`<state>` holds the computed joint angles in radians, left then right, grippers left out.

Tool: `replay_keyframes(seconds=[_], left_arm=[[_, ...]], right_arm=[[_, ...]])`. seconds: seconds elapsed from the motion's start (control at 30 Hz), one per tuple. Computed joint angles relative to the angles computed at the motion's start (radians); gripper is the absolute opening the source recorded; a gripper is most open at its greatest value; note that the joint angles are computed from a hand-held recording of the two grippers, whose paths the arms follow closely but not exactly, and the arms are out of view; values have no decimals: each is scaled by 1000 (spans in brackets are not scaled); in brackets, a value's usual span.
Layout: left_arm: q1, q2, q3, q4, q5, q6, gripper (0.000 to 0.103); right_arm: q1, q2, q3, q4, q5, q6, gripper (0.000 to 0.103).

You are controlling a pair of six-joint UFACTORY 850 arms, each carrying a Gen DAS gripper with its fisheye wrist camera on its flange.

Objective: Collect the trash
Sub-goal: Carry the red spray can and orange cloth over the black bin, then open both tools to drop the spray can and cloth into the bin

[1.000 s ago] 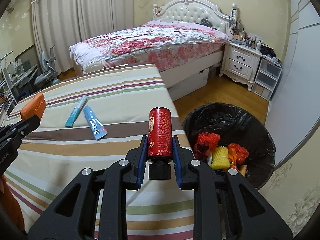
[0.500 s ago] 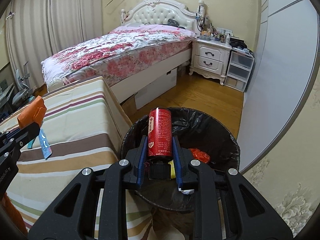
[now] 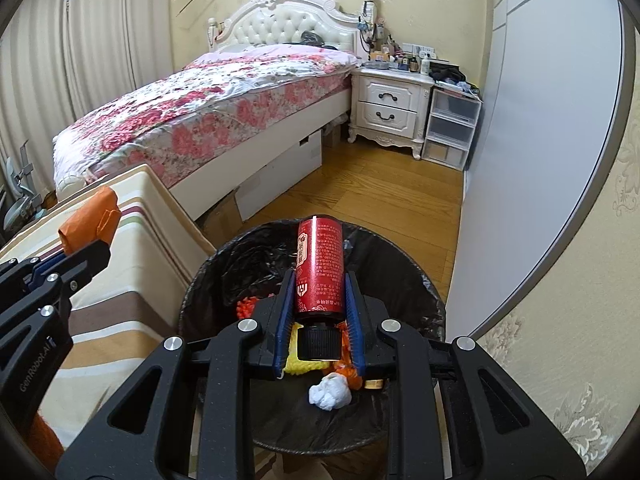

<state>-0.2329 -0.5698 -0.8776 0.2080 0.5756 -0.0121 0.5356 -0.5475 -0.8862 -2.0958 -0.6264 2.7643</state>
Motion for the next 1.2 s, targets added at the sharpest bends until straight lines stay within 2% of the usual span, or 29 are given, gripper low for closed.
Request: replay_keyframes(seconds=[0.33, 0.43, 0.5, 0.57, 0.67, 0.77, 0.83, 1.2], left_arm=[[-38, -68, -87, -42, -66, 39, 13], [-43, -76, -95, -59, -72, 60, 21], [-46, -81, -98, -91, -70, 92, 32], [-49, -83, -98, -121, -67, 110, 49], [-48, -85, -100, -141, -71, 114, 59], [-46, -79, -93, -148, -71, 111, 66], [-47, -72, -84, -159, -58, 121, 71], [-22, -17, -23, -174, -25, 128, 77]], right_arm=[[-38, -27, -20, -20, 26, 32, 24], [-40, -34, -23, -18, 21, 34, 26], [-43, -37, -26, -19, 23, 34, 30], [-41, -38, -26, -8, 12, 31, 33], [-42, -35, -22, 0, 5, 27, 34], [-39, -34, -20, 10, -2, 22, 37], [-37, -33, -18, 22, -11, 18, 45], [-16, -10, 8, 53, -44, 19, 61]])
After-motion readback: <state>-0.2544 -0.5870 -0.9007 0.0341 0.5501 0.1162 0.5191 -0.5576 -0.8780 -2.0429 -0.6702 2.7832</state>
